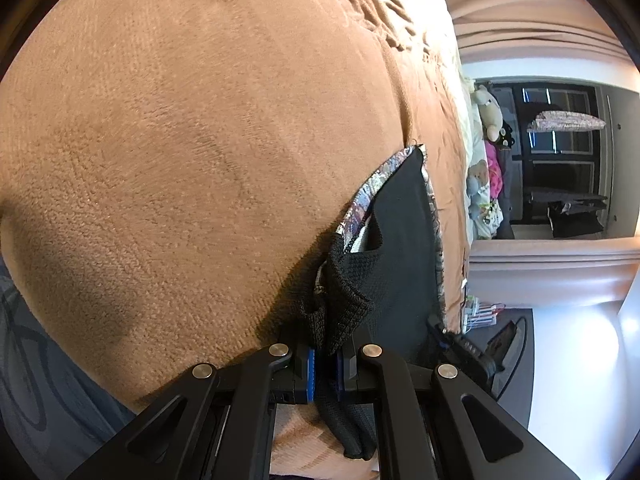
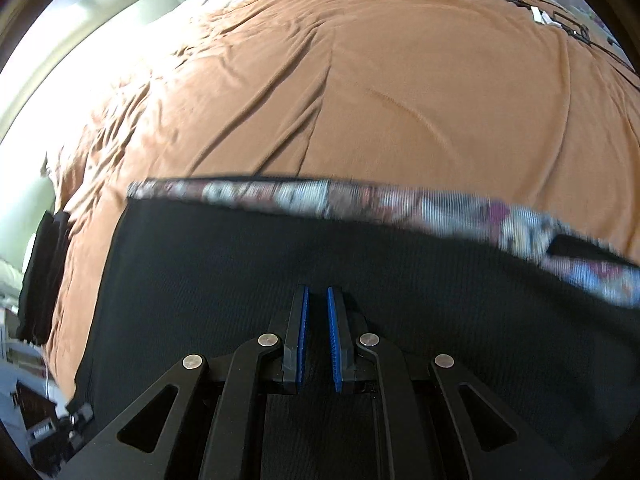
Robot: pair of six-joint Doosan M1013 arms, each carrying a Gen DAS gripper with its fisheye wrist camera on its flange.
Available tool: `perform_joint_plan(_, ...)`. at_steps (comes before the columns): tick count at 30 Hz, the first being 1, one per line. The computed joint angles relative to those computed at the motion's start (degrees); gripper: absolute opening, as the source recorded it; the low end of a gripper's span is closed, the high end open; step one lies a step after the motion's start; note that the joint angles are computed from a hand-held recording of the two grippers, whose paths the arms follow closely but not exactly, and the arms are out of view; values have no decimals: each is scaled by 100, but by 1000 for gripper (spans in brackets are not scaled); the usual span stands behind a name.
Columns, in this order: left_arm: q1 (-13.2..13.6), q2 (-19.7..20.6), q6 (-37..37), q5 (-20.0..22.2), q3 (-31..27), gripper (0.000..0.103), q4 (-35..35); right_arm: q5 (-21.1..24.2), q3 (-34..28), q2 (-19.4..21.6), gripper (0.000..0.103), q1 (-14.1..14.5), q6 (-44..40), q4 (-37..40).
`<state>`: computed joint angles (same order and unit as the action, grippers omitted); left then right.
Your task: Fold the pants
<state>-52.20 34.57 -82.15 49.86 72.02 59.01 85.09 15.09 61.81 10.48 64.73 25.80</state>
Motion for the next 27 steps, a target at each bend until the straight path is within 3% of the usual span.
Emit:
perform_joint_plan(8,-1,-3,48,47,-42,7,166,-700,1897,-982,7,-135,-798,216)
perform_joint_plan(18,-21,-17,93,83,-133,7,450,-957,3061,-1599,8,-272,-1218,406)
perform_joint_plan(22,-18,-2,288,106,-262,7,550,-1115,3457,-1814,21,-349,-1355,641)
perform_joint_plan(27,3,39,651,128,-494,7,626,-1344,3860,-2051,21,-432,-1558,836)
